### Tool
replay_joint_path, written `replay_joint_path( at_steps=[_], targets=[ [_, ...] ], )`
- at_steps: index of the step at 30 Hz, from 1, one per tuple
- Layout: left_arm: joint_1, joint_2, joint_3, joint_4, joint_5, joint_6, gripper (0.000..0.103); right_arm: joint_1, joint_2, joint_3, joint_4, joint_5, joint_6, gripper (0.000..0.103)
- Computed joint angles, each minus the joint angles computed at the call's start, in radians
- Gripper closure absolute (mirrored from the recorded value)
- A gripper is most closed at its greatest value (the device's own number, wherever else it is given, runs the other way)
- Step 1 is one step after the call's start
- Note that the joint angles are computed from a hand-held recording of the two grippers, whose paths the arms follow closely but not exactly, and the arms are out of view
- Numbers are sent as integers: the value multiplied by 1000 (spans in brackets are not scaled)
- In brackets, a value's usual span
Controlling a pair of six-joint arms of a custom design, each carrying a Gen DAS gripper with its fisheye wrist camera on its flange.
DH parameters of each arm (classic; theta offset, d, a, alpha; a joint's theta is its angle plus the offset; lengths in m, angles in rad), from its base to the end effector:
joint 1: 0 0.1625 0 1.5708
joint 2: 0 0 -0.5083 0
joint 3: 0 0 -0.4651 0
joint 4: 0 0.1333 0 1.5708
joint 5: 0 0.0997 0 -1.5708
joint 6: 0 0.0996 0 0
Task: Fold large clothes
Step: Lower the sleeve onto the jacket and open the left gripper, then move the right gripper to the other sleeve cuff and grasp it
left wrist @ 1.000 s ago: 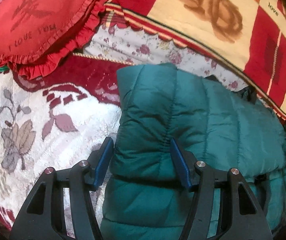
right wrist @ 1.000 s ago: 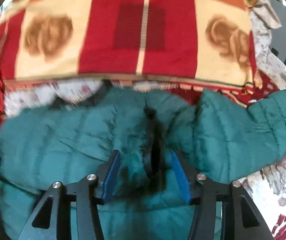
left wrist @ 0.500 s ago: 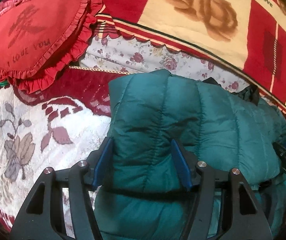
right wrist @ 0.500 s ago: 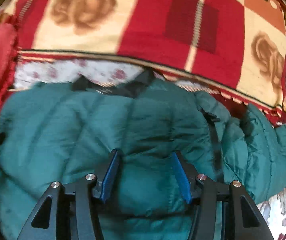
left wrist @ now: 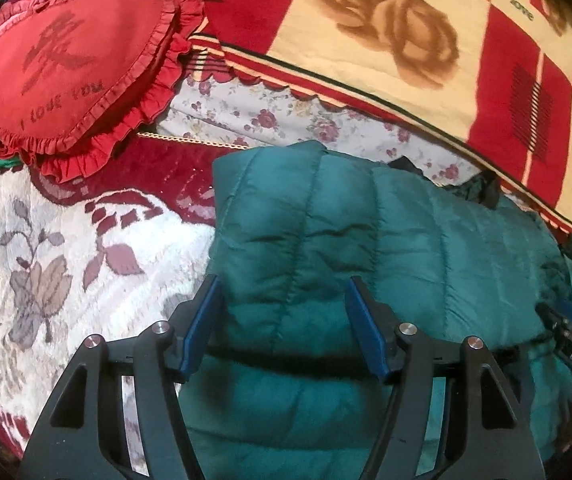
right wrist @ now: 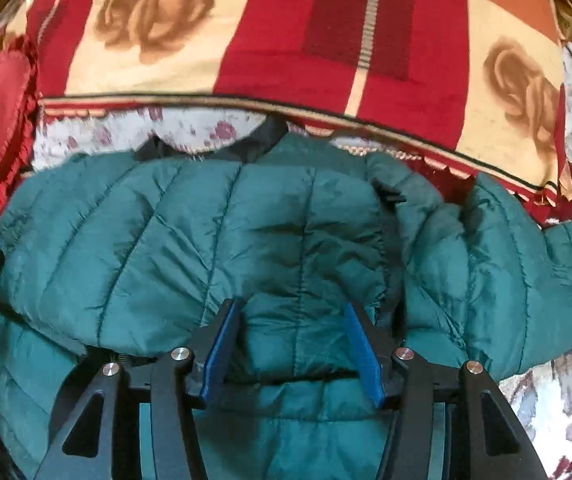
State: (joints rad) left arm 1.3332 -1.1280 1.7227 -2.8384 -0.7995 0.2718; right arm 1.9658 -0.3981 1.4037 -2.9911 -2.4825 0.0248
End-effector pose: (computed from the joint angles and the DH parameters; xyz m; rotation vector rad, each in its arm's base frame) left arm 0.0263 -0.7528 0.3675 0.2582 2.2623 -0.7727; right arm 0.3711 -0.7483 -0.0489 0.1852 -2.2450 0.6899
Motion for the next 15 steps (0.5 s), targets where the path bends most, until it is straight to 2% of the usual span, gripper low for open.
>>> replay_joint_path(
  at_steps=[3, 6, 8, 15],
  targets=[
    [-5, -12, 16, -8, -18, 6, 39, 8, -43, 45, -44, 49, 3, 47],
    [-6, -15, 17, 0, -25, -12, 39, 21, -80, 96, -166, 12, -52, 36],
    [-4, -14, 15, 4, -29, -26, 39, 23, -119, 141, -248, -11, -90, 34],
    [7, -7, 13, 21, -23, -45, 39, -24, -236, 237, -327, -220, -75, 33]
  ],
)
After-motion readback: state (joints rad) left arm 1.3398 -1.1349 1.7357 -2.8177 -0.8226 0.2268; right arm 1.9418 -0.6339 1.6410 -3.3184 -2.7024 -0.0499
